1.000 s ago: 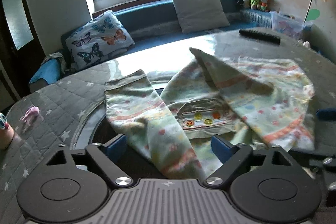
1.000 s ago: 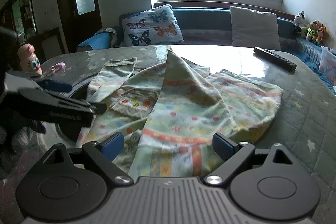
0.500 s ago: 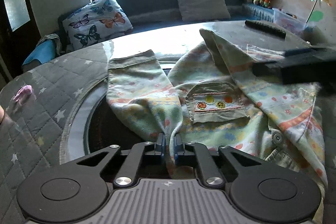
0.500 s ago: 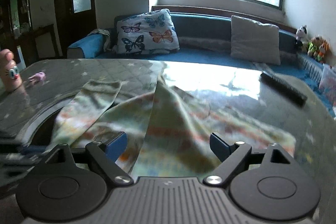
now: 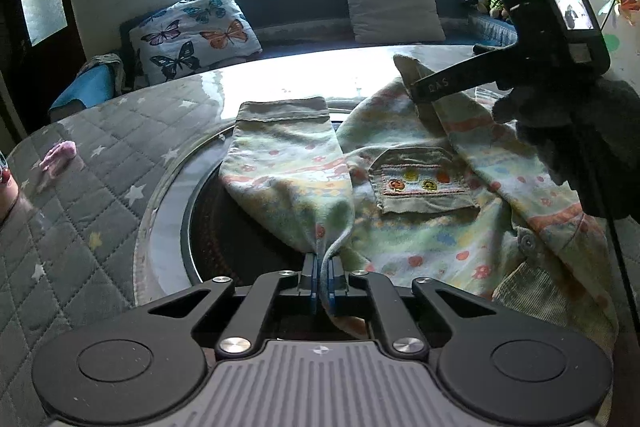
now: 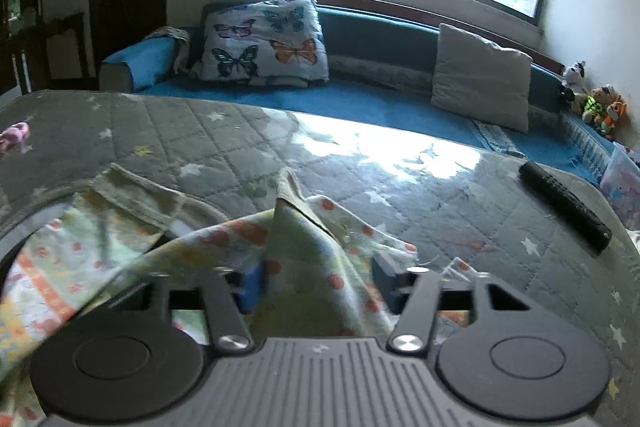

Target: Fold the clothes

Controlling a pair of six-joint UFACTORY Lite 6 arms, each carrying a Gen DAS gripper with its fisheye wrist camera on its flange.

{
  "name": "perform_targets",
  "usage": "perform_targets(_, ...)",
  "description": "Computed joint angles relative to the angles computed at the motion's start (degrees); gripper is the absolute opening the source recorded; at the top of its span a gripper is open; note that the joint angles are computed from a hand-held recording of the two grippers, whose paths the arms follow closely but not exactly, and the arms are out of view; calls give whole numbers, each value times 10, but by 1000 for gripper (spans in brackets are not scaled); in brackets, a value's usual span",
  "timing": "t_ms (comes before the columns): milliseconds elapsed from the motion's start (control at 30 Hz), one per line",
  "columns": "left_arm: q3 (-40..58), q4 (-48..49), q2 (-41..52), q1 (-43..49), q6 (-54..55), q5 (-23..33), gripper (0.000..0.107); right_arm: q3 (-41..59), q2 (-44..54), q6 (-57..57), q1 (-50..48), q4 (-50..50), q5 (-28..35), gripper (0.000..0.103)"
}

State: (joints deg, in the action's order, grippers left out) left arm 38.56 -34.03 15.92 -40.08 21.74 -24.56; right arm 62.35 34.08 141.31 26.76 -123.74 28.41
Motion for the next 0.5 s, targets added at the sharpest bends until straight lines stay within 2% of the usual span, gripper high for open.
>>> perform_targets(33,-3,2,-3,1,-3,-1,5,-6,-6,6,-4,-5,-3,32)
perform_targets(100,-9,6,-9,4,-8,-2,5,-26,-25,10,-10,-3,-1,13)
perform_targets(167,-19,3,-17,2,-9,-7,4,-59,-54,13,-13,-2,9,5)
perform_targets(500,-105,-39,-101,-29,-7,-18,4,-302,-286,73,-37,-41,31,3)
